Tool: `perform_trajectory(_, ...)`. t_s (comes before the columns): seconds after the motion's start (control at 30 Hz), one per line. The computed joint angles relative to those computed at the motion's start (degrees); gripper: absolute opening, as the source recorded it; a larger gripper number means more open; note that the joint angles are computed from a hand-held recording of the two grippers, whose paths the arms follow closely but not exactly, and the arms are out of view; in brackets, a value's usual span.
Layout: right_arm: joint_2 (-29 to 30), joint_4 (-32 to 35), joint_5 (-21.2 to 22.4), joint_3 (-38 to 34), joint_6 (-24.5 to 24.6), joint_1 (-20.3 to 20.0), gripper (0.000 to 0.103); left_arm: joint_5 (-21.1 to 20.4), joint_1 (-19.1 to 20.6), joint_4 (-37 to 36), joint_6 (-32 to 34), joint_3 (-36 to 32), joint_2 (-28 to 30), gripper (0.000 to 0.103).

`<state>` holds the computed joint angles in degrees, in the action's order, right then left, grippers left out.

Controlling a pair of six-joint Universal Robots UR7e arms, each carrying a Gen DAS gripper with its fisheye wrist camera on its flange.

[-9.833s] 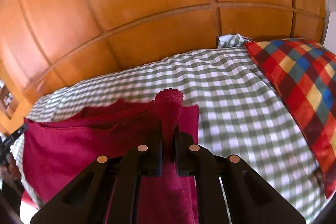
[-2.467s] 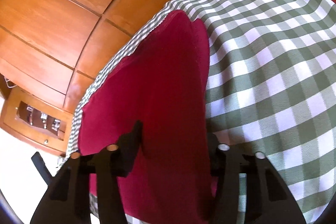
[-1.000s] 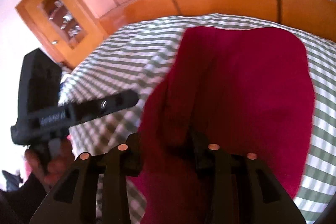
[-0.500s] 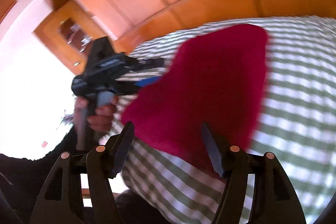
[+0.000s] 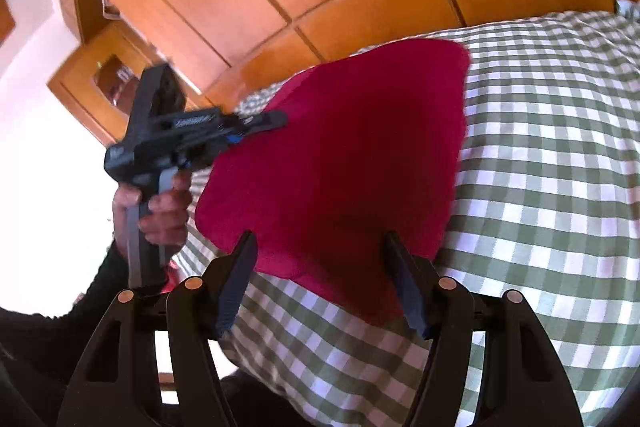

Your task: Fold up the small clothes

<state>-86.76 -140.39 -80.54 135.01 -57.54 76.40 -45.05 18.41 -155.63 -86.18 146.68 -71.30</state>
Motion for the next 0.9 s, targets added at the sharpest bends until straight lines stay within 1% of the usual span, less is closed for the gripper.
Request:
perform_trajectory(0.03,-0.61,-0.43,-0.45,-0.06,-0.20,-0.36,0.065,1.18,-1.66,1.54,-2.43,0.99,-2.09,0.013)
perform_trajectory(0.07,-0.79,-0.62,-0.70,-0.11,-0.17,-0.55,0.065,1.65,-2.48,2.24,-3.83,1.73,-3.34,0.013)
perform_trajectory(0.1,-1.13,-0.41,-0.99,-0.23,-0.10,-1.08,0.065,2.22,-3.84,5.34,-6.62,2.50,-5.47,0.013)
perform_trajectory(0.17,-1.51,-1.21,-1.98,-0.04,0.52,-2.14,0.065,2.23,-4.69,11.86,-10.32,2.52,-7.34,0.013)
perform_trajectory(0.2,-1.41,-2.03,-2.22,0.21,0.90,-2.23,0.065,1.53,-4.82,13.65,-11.53,2.78,-7.73,0.013)
perform_trajectory(0.27,-1.22,-3.87,-2.06,1.16,1.38,-2.28,0.056,-0.67,-4.06,13.76,-13.10,4.01,-7.27,0.013)
perform_trajectory(0.3,-1.05,-4.17,-1.92,1.40,1.44,-2.16,0.055,-1.17,-3.65,13.40,-13.22,4.30,-6.57,0.013)
perform_trajectory(0.33,-0.53,-4.56,-2.35,1.89,1.37,-1.61,0.052,-1.56,-3.23,12.74,-13.31,4.46,-5.04,0.013)
perform_trajectory(0.37,0.26,-5.48,-3.82,2.50,0.60,-0.76,0.048,-1.45,-2.98,12.50,-13.31,4.26,-3.73,0.013)
perform_trajectory(0.4,1.63,-8.19,-6.27,3.34,-0.16,0.54,0.047,-1.16,-2.91,13.09,-13.35,3.83,-2.74,0.013)
perform_trajectory(0.43,3.83,-12.42,-9.96,4.40,-1.29,1.79,0.044,-0.82,-2.73,14.60,-13.49,3.07,-2.36,0.013)
perform_trajectory(0.47,5.78,-14.81,-12.62,4.87,-1.61,2.23,0.044,-0.58,-2.41,16.00,-13.46,2.44,-2.57,0.013)
perform_trajectory(0.5,6.99,-15.80,-13.85,4.97,-1.45,2.06,0.044,-0.31,-2.23,17.06,-13.34,2.02,-2.81,0.013)
perform_trajectory(0.53,7.77,-16.00,-14.11,4.92,-1.15,1.28,0.044,0.09,-2.09,19.21,-13.26,1.36,-3.20,0.014)
perform_trajectory(0.6,7.39,-16.42,-14.68,5.30,-1.85,0.83,0.044,0.42,-1.35,24.67,-12.60,-0.79,-2.15,0.014)
perform_trajectory(0.67,7.03,-18.05,-17.08,5.98,-3.46,1.32,0.044,0.35,-1.37,26.50,-12.66,-1.74,-0.68,0.015)
perform_trajectory(0.7,6.09,-17.17,-17.81,5.93,-4.69,1.42,0.044,0.60,-1.78,27.95,-13.06,-2.19,-0.10,0.015)
perform_trajectory(0.73,5.41,-15.92,-18.14,5.55,-4.70,1.52,0.044,0.69,-2.52,29.61,-13.95,-2.56,0.13,0.015)
perform_trajectory(0.77,4.49,-14.24,-18.24,4.86,-4.51,1.75,0.044,0.77,-3.13,31.29,-15.26,-2.99,0.14,0.021)
perform_trajectory(0.8,3.40,-13.46,-17.78,4.50,-4.78,1.78,0.044,0.67,-3.85,33.90,-17.29,-3.54,-0.10,0.024)
perform_trajectory(0.83,1.67,-11.26,-16.37,3.49,-4.80,1.94,0.044,0.32,-5.23,38.72,-20.98,-4.56,-0.48,0.032)
perform_trajectory(0.87,0.68,-9.41,-15.22,2.54,-4.29,2.17,0.044,0.27,-6.19,41.91,-23.59,-5.27,-0.54,0.037)
perform_trajectory(0.9,-0.20,-7.99,-13.99,1.59,-3.60,2.53,0.044,0.36,-7.87,45.88,-27.05,-6.03,-0.54,0.037)
